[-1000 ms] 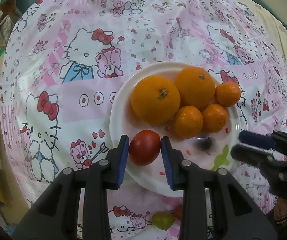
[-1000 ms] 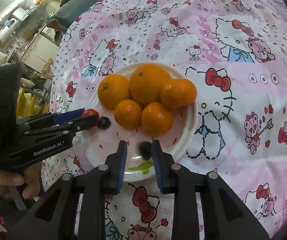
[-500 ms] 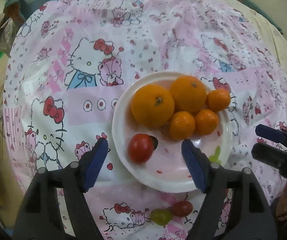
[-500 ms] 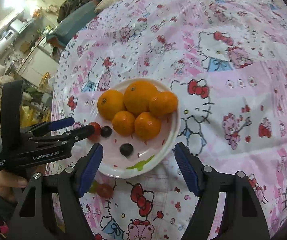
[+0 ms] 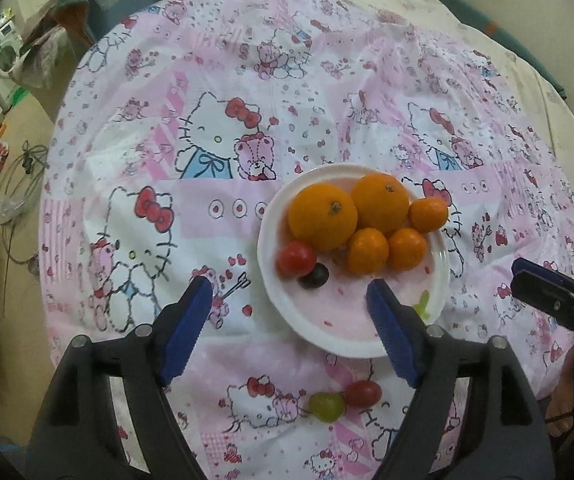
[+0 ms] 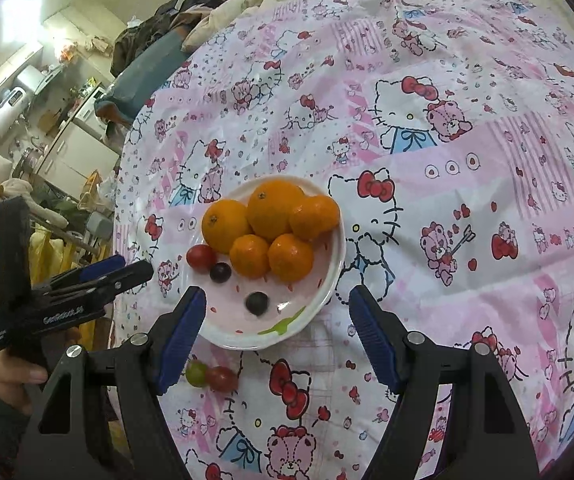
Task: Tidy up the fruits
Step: 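Grasp a red cherry tomato with the right tool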
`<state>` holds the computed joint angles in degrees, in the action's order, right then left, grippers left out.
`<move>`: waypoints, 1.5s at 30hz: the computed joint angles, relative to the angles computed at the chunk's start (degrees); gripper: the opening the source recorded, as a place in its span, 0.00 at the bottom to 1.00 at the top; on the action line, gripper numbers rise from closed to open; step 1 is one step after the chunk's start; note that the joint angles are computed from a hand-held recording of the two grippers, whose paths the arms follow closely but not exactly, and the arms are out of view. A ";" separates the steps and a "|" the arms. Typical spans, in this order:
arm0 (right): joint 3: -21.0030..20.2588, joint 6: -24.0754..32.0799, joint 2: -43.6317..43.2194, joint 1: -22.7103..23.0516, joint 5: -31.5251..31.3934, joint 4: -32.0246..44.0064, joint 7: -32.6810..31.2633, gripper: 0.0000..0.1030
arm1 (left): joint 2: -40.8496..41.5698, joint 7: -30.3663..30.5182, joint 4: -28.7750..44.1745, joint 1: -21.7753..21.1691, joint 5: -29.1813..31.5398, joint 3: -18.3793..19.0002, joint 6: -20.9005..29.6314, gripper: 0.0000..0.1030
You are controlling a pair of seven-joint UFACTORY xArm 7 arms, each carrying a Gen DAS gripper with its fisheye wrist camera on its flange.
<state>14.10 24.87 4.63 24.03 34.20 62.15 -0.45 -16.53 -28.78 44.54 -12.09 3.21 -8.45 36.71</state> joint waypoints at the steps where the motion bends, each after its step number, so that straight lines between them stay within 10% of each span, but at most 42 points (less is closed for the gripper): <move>1: 0.11 -0.09 -0.30 -0.06 0.82 -0.22 -0.53 0.74 | -0.79 -0.12 -0.41 -0.03 -0.16 0.05 0.28 0.75; 31: 2.32 3.52 4.24 2.91 4.52 -0.87 5.28 0.74 | -11.57 -7.48 -10.47 1.93 0.56 -1.40 2.29 0.75; 45: 4.29 10.94 11.95 6.10 -9.08 7.03 1.56 0.55 | -11.29 -7.43 -10.51 1.64 -2.62 0.72 2.58 0.75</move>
